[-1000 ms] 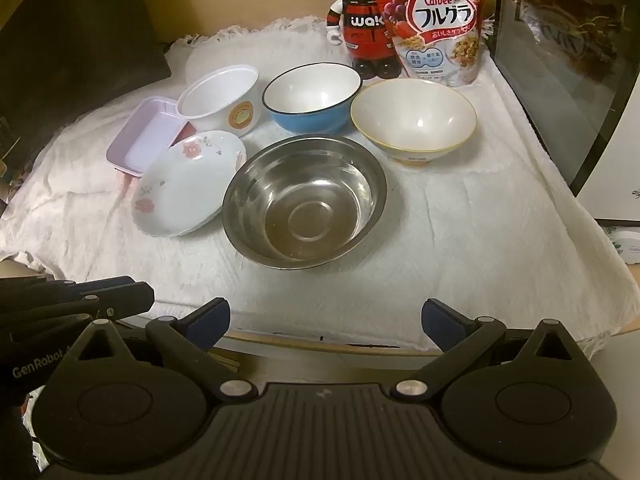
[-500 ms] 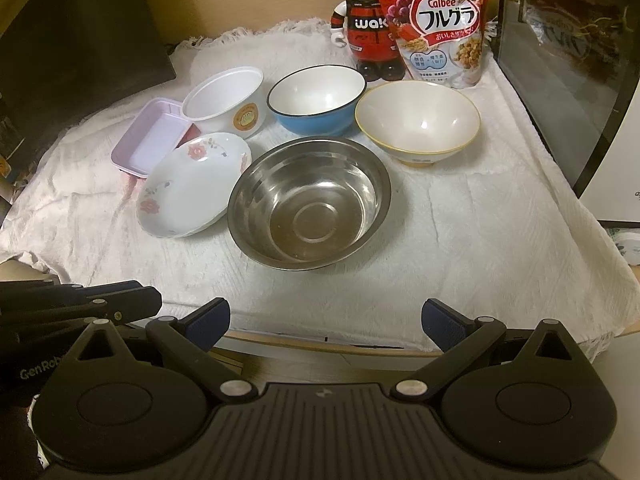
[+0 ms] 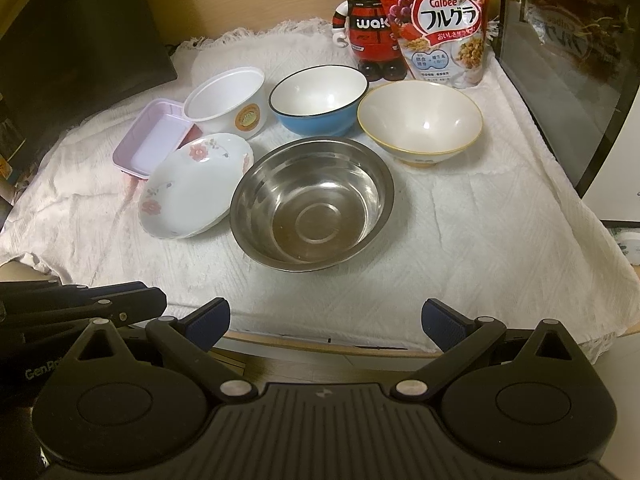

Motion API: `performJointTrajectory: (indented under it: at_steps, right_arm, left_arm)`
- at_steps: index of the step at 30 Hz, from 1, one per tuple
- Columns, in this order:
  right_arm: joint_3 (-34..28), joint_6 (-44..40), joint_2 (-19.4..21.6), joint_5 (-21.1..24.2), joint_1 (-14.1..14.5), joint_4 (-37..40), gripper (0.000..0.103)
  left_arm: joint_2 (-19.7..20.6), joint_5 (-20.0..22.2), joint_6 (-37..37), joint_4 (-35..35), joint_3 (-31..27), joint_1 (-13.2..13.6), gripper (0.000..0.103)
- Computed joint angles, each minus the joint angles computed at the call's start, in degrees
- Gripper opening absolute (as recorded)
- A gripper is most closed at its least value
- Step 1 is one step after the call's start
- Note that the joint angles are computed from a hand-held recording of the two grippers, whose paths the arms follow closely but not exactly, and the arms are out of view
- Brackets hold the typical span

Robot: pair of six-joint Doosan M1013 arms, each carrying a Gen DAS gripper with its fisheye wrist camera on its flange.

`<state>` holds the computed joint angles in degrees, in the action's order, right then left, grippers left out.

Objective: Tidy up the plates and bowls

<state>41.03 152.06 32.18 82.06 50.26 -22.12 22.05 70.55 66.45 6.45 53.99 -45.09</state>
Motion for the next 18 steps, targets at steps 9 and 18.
performJointTrajectory:
  at_steps: [9,18]
  right_arm:
    - [-0.3,-0.3,0.2,-0.2,-0.1,0.3,0.103]
    - [-0.3,-0.6,0.1,-0.5,-0.3,0.7,0.103]
  left_arm:
    - [0.3,0.5,0.1,-0.3,-0.6,0.3,0.015]
    - [0.3,0.5,0.2,-0.4,-0.6,0.4,0.015]
